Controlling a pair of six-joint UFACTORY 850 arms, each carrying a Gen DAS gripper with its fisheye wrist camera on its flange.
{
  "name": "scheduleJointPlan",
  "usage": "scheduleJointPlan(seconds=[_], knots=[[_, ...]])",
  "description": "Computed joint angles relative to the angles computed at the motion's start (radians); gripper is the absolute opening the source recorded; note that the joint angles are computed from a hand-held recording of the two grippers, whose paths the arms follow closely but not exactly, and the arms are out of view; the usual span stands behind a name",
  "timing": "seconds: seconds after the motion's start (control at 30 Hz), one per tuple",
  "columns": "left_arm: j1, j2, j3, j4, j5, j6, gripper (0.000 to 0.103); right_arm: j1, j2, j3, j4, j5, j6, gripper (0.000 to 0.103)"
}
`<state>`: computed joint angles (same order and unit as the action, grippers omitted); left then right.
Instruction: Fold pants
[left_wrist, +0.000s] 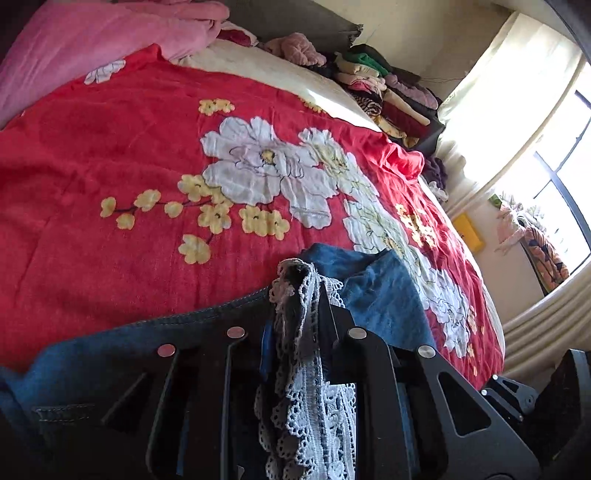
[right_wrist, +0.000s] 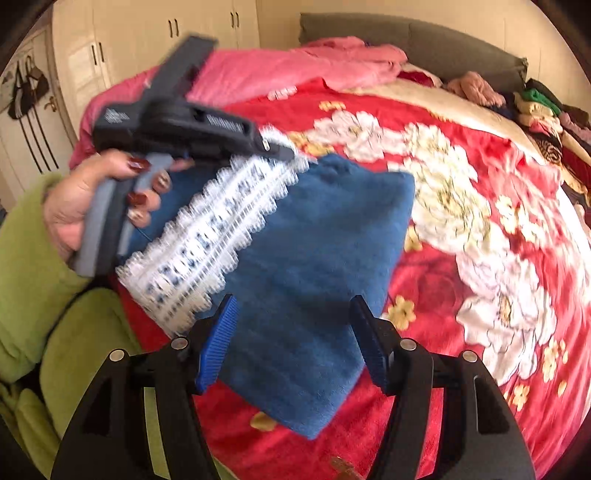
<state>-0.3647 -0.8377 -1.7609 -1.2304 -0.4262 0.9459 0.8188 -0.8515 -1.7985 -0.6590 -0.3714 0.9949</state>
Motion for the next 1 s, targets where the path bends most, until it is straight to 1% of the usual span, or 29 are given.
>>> scheduleJointPlan(seconds=[0.03,0.1,0.13,0.17,0.23,0.3,0.37,0.4,0.43,0.47,0.53,0.6,0.63,0.67,0.73,0.77,0.8,0.83,0.93,1.0], knots=[[0.001,0.006,0.004,-0.006,0.009,0.012,0.012,0.0,-0.004,0.0,0.02,-0.014,-0.016,0.061],[0.003,-0.005,-0.012,0.086,0.038,-0.073,0.014,0.002,-0.009,0.007,0.033,-0.023,-0.011,0.062],[0.005,-0.021,-0.029,0.145,0.037,-0.138,0.018,-0.003,-0.006,0.019,0.033,-0.008,-0.006,0.062],[0.008,-0.035,-0.043,0.182,0.02,-0.188,0.021,-0.003,-0.006,0.022,0.033,-0.007,-0.002,0.062],[0.009,-0.037,-0.036,0.178,0.024,-0.187,0.026,-0.005,-0.011,0.016,0.039,-0.01,-0.012,0.062],[0.009,-0.014,-0.007,0.137,0.041,-0.135,0.033,-0.005,-0.008,0.02,0.039,-0.007,-0.011,0.062],[0.007,0.016,0.03,0.09,0.064,-0.079,0.047,-0.009,0.002,0.03,0.034,0.002,-0.002,0.062],[0.01,0.037,0.056,0.041,0.066,-0.031,0.051,-0.013,0.006,0.031,0.028,0.008,0.006,0.067],[0.012,0.056,0.081,-0.011,0.067,0.018,0.058,-0.013,0.014,0.041,0.0,0.016,0.039,0.07],[0.013,0.071,0.101,-0.056,0.071,0.061,0.063,-0.014,0.022,0.05,-0.033,0.023,0.075,0.072],[0.013,0.115,0.157,-0.128,0.095,0.142,0.065,-0.014,0.039,0.069,-0.088,0.037,0.138,0.073],[0.01,0.155,0.204,-0.106,0.126,0.128,0.069,-0.013,0.054,0.082,-0.14,0.039,0.196,0.08],[0.011,0.168,0.22,-0.113,0.128,0.135,0.073,-0.012,0.06,0.088,-0.174,0.039,0.232,0.081],[0.012,0.187,0.245,-0.143,0.131,0.167,0.078,-0.011,0.068,0.096,-0.206,0.042,0.265,0.082],[0.012,0.23,0.3,-0.21,0.147,0.239,0.084,-0.009,0.078,0.106,-0.256,0.04,0.316,0.082],[0.012,0.252,0.328,-0.232,0.153,0.269,0.085,-0.008,0.083,0.111,-0.281,0.037,0.341,0.084],[0.01,0.27,0.352,-0.255,0.161,0.296,0.086,-0.007,0.089,0.118,-0.309,0.036,0.37,0.09],[0.008,0.281,0.367,-0.267,0.164,0.31,0.088,-0.006,0.097,0.129,-0.35,0.036,0.414,0.092],[-0.002,0.322,0.429,-0.309,0.177,0.346,0.092,-0.006,0.118,0.155,-0.433,0.035,0.505,0.092],[-0.01,0.338,0.459,-0.316,0.168,0.356,0.092,-0.007,0.129,0.171,-0.47,0.031,0.55,0.092]])
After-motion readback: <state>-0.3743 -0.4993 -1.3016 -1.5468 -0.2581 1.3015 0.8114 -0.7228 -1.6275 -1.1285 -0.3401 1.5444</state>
